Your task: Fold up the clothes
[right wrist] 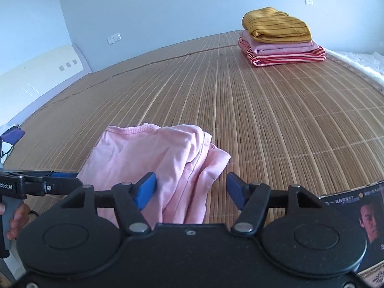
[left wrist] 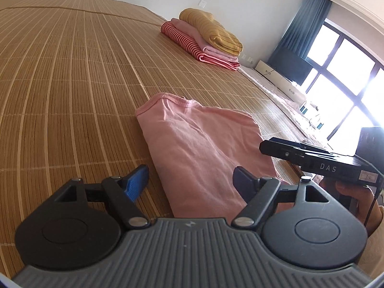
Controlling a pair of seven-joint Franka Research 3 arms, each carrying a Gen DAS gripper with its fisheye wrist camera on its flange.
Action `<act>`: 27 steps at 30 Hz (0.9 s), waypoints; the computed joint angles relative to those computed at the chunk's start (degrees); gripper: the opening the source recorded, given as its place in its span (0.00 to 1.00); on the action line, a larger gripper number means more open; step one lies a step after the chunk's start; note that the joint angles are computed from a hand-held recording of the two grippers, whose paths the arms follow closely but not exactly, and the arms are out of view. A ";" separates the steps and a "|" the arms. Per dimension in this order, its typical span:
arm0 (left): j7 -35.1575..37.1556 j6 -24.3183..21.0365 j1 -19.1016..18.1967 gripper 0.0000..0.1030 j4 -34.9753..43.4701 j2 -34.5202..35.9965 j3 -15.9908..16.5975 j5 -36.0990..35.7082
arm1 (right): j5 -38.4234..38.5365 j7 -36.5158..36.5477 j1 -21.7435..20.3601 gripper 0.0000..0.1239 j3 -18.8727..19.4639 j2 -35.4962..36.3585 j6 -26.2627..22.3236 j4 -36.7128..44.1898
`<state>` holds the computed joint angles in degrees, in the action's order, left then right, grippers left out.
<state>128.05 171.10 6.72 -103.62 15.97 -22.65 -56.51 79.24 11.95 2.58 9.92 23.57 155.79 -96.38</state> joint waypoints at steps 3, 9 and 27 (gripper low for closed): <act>3.42 0.63 0.67 0.79 -0.27 0.06 -0.99 -1.93 | 12.76 -15.45 -1.12 0.54 1.80 -4.31 0.77 -4.70; 7.82 1.97 1.31 0.79 -0.58 0.25 -2.23 -4.23 | 3.80 -4.35 1.46 0.51 -1.81 -2.51 -3.75 -3.89; 10.69 1.46 -0.46 0.81 -0.12 0.27 -0.31 -7.02 | 6.12 -10.04 5.20 0.47 -0.38 -0.99 9.72 -2.81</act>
